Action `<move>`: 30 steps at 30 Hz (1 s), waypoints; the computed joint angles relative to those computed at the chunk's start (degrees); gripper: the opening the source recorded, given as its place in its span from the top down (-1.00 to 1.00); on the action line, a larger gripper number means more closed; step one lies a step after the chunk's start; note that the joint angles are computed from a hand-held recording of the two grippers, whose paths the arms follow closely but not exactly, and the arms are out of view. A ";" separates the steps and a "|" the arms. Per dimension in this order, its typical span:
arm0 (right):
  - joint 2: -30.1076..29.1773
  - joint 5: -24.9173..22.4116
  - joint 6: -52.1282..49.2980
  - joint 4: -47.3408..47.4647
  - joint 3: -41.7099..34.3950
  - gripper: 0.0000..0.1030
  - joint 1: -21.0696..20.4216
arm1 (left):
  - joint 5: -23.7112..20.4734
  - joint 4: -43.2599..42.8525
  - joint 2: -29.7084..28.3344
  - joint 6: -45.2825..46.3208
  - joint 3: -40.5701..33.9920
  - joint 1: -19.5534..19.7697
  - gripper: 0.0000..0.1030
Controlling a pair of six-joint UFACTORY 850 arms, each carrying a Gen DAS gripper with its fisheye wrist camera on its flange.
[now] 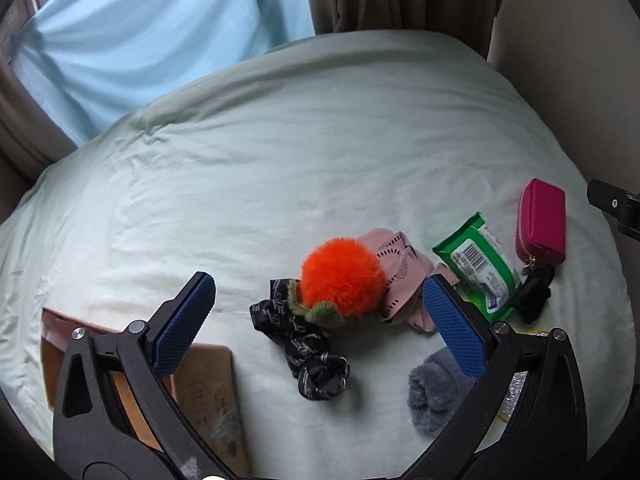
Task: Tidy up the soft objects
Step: 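Grasp the orange pompom with the left tool while the right tool grasps the pink pouch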
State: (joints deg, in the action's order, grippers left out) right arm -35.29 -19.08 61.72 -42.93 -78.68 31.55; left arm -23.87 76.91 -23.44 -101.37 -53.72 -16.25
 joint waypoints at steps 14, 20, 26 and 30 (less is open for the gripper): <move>-18.02 -7.67 -10.31 15.52 -16.21 -0.99 -2.10 | 7.05 -0.67 -13.03 7.92 -6.65 4.67 -0.71; -21.78 -9.08 -13.46 19.88 -20.34 -0.92 -2.91 | 10.29 -4.52 -14.76 13.07 -7.70 5.82 0.11; -22.95 -9.64 -16.17 22.91 -21.76 -0.38 -3.27 | 10.92 -5.56 -14.11 14.38 -7.52 5.96 0.30; -22.25 -8.99 -17.45 24.54 -22.01 -0.14 -2.94 | 10.36 -2.34 -12.56 10.43 -6.84 5.09 0.31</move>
State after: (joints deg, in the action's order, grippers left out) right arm -57.53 -28.07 44.26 -18.39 -100.70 28.61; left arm -13.50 74.58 -36.01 -90.93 -60.56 -11.16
